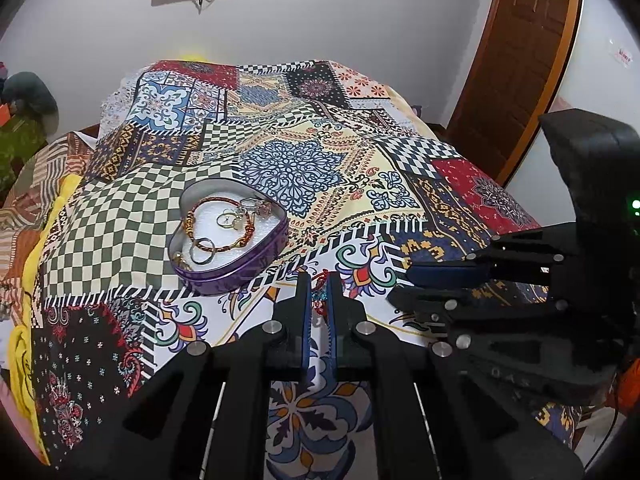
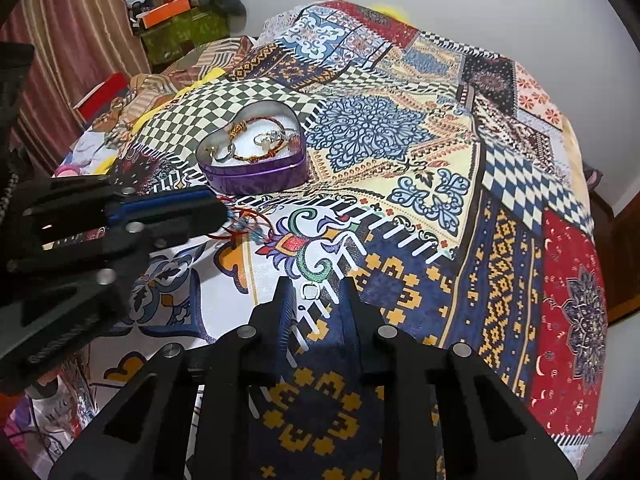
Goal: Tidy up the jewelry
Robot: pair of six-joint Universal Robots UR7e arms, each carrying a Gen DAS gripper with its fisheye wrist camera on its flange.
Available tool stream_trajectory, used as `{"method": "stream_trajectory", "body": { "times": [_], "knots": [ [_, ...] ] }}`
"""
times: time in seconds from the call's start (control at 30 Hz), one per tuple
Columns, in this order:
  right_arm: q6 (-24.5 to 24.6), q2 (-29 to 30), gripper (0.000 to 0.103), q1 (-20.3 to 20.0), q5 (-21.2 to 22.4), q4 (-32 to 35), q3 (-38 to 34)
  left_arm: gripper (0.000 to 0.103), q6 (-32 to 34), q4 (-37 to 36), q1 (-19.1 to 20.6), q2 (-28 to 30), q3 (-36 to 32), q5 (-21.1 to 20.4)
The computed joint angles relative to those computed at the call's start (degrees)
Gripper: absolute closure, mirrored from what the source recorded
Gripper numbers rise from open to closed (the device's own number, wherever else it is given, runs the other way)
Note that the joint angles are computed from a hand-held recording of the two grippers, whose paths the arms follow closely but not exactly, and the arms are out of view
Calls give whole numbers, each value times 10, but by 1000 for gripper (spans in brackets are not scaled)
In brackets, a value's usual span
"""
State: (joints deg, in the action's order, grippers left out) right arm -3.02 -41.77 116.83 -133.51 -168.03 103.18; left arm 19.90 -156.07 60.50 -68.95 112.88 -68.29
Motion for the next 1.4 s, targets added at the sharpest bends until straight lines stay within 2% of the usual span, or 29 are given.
{"method": "stream_trajectory", "body": {
  "times": [0.07,0.53,0.9,1.13,1.4],
  "knots": [
    [-1,0,94,-1,2,-2,1,98,-3,-2,0,-1,0,1],
    [29,-24,94,10,1,-21,4,98,-2,-13,-12,-26,-5,8],
    [-12,-10,94,38,-16,-53,-39,98,8,-35,-17,-24,-29,28],
    [-29,8,94,37,0,-60,-71,98,17,-39,-11,-12,-53,29],
    [-29,35,94,26,20,-37,-109,98,14,-27,7,14,-88,22]
  ]
}}
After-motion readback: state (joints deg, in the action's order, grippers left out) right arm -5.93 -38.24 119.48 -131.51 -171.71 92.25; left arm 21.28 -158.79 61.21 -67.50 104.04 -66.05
